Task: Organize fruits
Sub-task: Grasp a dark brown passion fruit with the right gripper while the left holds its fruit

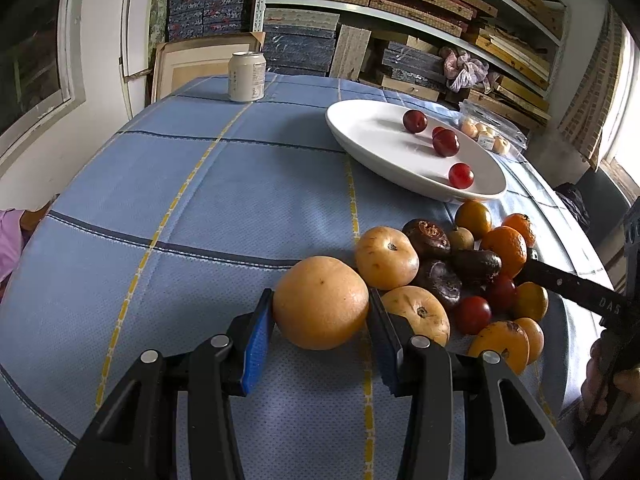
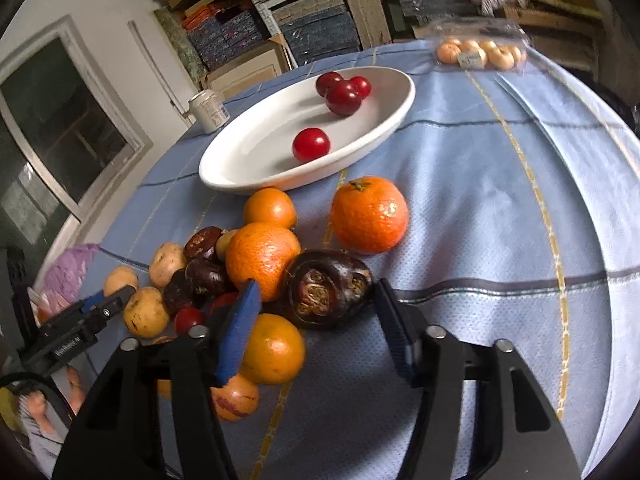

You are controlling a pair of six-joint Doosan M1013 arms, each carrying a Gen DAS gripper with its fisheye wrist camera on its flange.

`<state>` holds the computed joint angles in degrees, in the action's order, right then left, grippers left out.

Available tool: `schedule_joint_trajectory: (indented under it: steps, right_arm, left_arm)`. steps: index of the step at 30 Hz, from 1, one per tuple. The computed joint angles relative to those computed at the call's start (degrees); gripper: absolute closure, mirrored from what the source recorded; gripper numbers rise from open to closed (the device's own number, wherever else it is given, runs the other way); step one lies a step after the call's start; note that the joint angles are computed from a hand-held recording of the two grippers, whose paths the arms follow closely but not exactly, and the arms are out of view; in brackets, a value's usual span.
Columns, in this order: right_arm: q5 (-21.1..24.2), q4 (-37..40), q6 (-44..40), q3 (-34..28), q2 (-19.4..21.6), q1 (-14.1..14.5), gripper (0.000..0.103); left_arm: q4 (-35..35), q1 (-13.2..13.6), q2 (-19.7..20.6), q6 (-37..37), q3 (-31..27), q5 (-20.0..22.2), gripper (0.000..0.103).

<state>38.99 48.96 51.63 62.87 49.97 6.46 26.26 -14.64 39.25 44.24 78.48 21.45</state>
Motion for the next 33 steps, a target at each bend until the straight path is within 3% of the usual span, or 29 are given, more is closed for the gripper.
schedule_joint_trajectory:
  steps: [4, 11, 23, 27, 29, 31, 33]
  right_arm:
    - [3.83, 2.9, 0.72, -1.26, 0.98, -0.92, 0.055]
    - [-2.06, -3.85, 2.56, -0.75, 0.41, 0.61, 0.056]
    - [-5.53, -10.76, 2.55, 0.44, -0.62, 1.92, 0.06]
    - [-6.8, -8.08, 1.07, 2.56, -1.69, 1.38, 0.063]
    - [-7.73, -4.82, -0.89, 3.68, -2.25, 0.95, 0.074]
    - [-8.2, -2.38, -2.34, 4.4, -2.68, 0.59, 0.074]
    - [-7.49, -4.69, -0.85, 3.95, -2.43, 0.62, 0.072]
  left_arm:
    - [0.15, -0.03, -0.05, 0.1, 0.17, -0.27, 0.057]
    - [-0.78, 0.03, 0.27, 1.09, -0.35, 0.51, 0.057]
    - [4.35, -0.64, 0.07, -2.87, -0.04, 1.07, 0.057]
    - [7.15, -0.99, -0.78, -6.1, 0.96, 0.77, 0.057]
    - [5.78, -1.11, -1.07, -4.55, 0.99, 1.31, 0.057]
    - [7.15, -1.39, -1.28, -5.28, 0.84, 2.08, 0.057]
    - [8.99, -1.66, -1.59, -6.32, 0.6, 2.7, 0.057]
